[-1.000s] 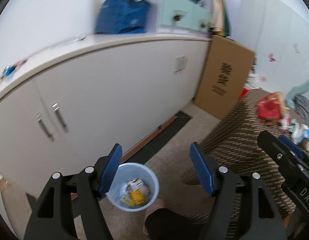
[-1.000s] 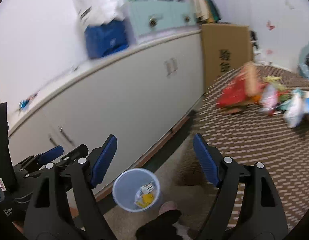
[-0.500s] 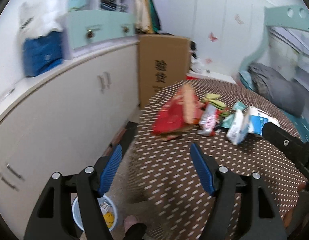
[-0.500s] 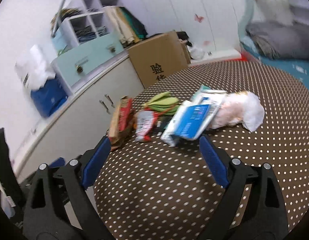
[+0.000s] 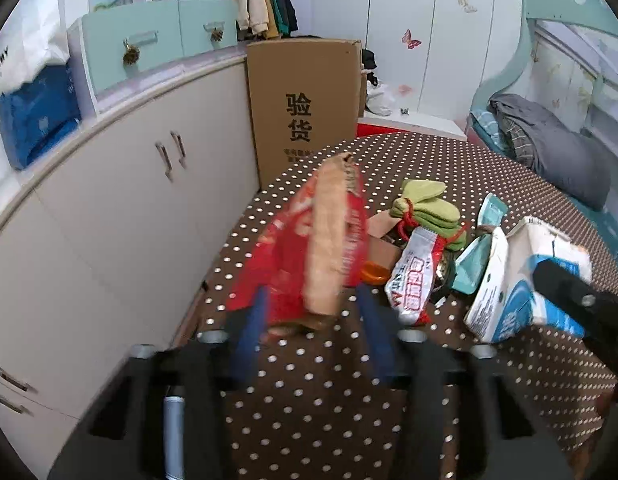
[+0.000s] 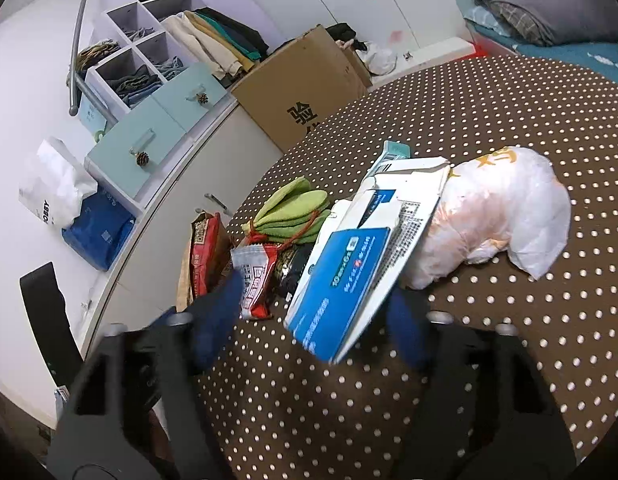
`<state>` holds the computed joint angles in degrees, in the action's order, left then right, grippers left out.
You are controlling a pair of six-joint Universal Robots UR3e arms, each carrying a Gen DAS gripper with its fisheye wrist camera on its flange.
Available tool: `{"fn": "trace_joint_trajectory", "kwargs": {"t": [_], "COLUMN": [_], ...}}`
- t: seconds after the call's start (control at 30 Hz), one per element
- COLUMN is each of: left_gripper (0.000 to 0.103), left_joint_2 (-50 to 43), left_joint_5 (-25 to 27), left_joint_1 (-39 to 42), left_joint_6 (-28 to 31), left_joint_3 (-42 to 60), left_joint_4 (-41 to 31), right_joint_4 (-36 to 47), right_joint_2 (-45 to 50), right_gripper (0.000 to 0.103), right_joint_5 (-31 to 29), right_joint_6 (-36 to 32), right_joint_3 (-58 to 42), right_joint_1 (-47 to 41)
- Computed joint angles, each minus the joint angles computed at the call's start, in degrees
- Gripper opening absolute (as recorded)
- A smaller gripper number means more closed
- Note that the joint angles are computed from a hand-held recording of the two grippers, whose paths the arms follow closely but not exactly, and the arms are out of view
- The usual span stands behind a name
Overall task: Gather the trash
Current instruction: 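Grasp the blue-white box with the right tool while the left tool grasps the red snack bag, then carry both over the wastebasket, open the left tool then the right tool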
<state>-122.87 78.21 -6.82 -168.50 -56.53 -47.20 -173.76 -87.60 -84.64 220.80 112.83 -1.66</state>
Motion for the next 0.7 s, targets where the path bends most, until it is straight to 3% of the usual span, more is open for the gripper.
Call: {"fn": "trace_joint_trajectory", "kwargs": {"t": [0.03,0.1,0.27,0.47,0.7], "left_gripper": [0.025,0.021,0.012,0.011,0.011], "left_joint_2": [-0.2,0.5,7.5,18.3,30.4], "left_joint_5": [-0.5,-0.7,-2.7,-7.7,-16.2], "left_joint_1": [0.0,0.0,2.1,6.5,14.3], "left_joint_6": [-0.2,0.0,-0.8,-1.4,-1.1], "left_joint_3": [0.4,-0.6,-10.7,-23.3,-34.8], "left_joint_4": [0.0,0.9,7.2,11.7,11.7], "right_joint_4": [-0.3,0.1,-1.7,-1.5,-1.2], "right_joint_2": [0.7,1.2,-0.3,-3.4,-5.5], "right_gripper": [0.046,0.027,0.011,0.008,0.008], "right_joint_5": [1.0,1.3,0.6,-1.7,-3.4], "right_joint_6": [0.2,-0.1,-1.6,-2.6,-3.5], "right_joint_3": [-0.5,-1.5,-0.4,-0.8,-1.5], "right_joint_1": [-0.4,-0.4,1.0,4.8,10.2]}}
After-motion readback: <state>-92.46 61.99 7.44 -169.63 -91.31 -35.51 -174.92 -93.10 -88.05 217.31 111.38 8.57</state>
